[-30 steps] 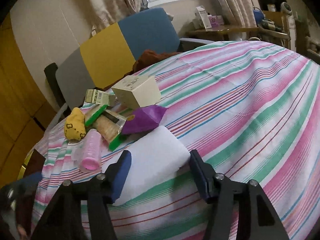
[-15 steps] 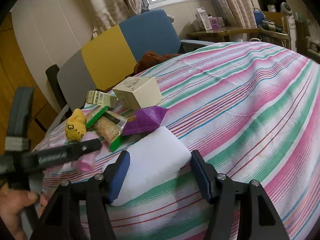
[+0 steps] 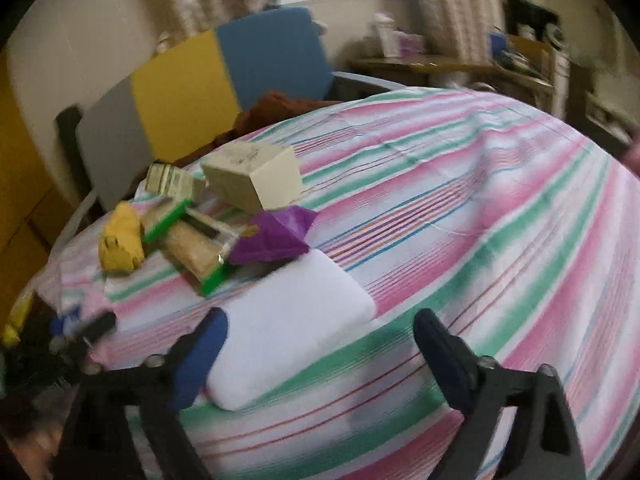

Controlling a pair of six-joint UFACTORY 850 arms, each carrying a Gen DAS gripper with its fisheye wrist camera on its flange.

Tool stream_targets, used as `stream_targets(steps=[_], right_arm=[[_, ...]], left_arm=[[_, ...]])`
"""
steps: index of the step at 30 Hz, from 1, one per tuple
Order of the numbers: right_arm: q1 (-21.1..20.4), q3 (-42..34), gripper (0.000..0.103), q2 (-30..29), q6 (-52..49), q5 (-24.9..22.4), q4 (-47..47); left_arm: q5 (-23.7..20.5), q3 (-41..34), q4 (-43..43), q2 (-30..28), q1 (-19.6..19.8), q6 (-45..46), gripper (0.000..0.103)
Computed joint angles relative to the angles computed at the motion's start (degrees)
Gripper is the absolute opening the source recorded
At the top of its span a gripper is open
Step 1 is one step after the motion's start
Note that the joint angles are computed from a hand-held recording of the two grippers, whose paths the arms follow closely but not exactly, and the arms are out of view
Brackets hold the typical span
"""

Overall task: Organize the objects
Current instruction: 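Grasp the pink curler with the left tool while the right tool grasps the white sponge, then carry the pink curler and white sponge to the gold tray and release both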

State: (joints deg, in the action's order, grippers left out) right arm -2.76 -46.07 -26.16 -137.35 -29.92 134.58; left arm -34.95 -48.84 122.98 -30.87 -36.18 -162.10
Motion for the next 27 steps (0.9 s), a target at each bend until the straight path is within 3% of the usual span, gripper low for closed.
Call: stream_targets(steps=[1,4,6,8,11,15,19,27], right_arm=[[1.1,-0.4,0.103,0.7,2.5,3.1,1.5],[6.4,-4.9,0.103,-0.6,5.3,16.3,7.2],[8.7,-7.1,0.102,-2.0,-4.3,21.3,17.0],[9.3,-8.2,0.093,-3.2,-16.3,23.8,27.3],[7.5,-4.5,0.084,-2.1,-21.4,17.2,28.3],[1.4,0.6,0.078,-0.3,-6.9,4.7,8.6],[-3.0,3.8,0.078,-0.7,-5.9,-6.9,3.8],[-2.6,7.1,0.077,0.0,-8.5,-12.6,7.5]], left_arm=[[-0.1,0.1,0.3,0.0,-0.1,-0.4,0.057],[0.0,0.0,0.8,-0.1,0.1,-0.9,0.057],[-0.1,0.2,1.6,0.0,0.1,-1.7,0.057],[0.1,0.4,2.6,0.1,0.3,-2.7,0.057],[0.2,0.6,4.6,0.0,0.7,-4.8,0.057],[0.3,1.1,7.2,0.3,1.0,-7.6,0.057],[-0.3,1.5,7.9,0.5,0.9,-8.4,0.057],[-7.6,3.7,4.8,2.1,-2.4,-5.5,0.056]])
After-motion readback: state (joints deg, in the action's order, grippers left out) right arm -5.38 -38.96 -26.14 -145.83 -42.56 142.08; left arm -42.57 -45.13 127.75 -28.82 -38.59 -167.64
